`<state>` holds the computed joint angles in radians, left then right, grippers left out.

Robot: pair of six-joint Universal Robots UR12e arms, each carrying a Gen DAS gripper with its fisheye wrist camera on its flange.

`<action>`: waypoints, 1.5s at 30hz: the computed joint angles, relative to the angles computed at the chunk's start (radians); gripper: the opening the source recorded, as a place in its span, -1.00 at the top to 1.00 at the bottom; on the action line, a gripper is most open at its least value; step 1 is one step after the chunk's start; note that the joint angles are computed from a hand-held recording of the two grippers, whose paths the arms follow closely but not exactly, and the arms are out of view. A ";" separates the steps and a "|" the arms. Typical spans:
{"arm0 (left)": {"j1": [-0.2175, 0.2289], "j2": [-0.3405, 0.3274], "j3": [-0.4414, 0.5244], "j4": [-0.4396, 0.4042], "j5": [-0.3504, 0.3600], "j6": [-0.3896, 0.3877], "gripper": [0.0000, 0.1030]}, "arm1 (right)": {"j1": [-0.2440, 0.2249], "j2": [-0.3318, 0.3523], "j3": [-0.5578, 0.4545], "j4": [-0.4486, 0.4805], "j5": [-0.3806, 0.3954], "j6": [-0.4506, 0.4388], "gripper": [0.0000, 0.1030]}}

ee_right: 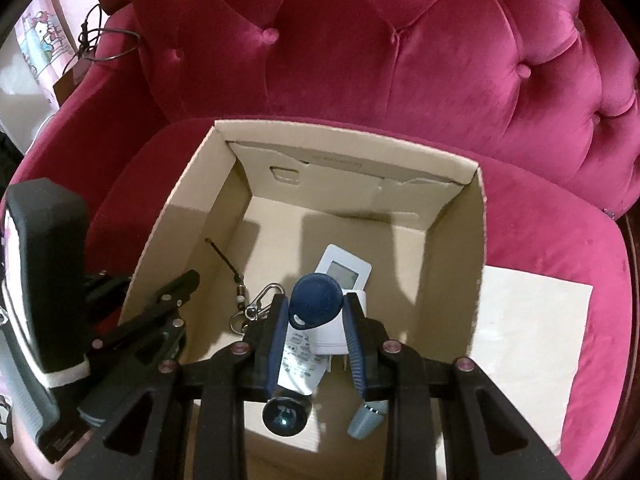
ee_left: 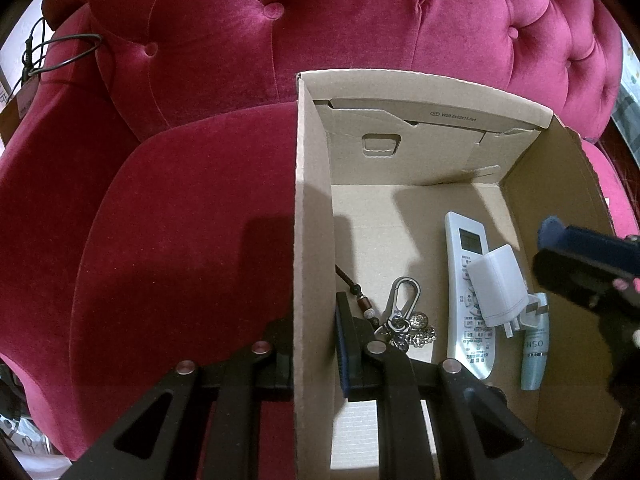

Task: Organize rigid objects
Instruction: 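Lower the tag into the box and open the right gripper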

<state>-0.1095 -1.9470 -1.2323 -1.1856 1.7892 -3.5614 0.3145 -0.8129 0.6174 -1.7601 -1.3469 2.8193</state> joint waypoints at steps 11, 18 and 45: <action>-0.001 -0.001 0.000 0.000 0.000 0.000 0.69 | 0.004 0.005 0.020 0.007 -0.011 0.021 0.43; 0.000 0.000 0.000 0.000 0.000 0.000 0.69 | 0.003 0.014 0.014 0.021 -0.006 0.034 0.43; 0.000 0.000 0.001 -0.002 0.001 0.003 0.69 | -0.007 -0.030 0.048 -0.043 -0.049 0.072 0.23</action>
<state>-0.1096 -1.9472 -1.2312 -1.1876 1.7902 -3.5579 0.3076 -0.8432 0.6650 -1.8034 -1.3963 2.8912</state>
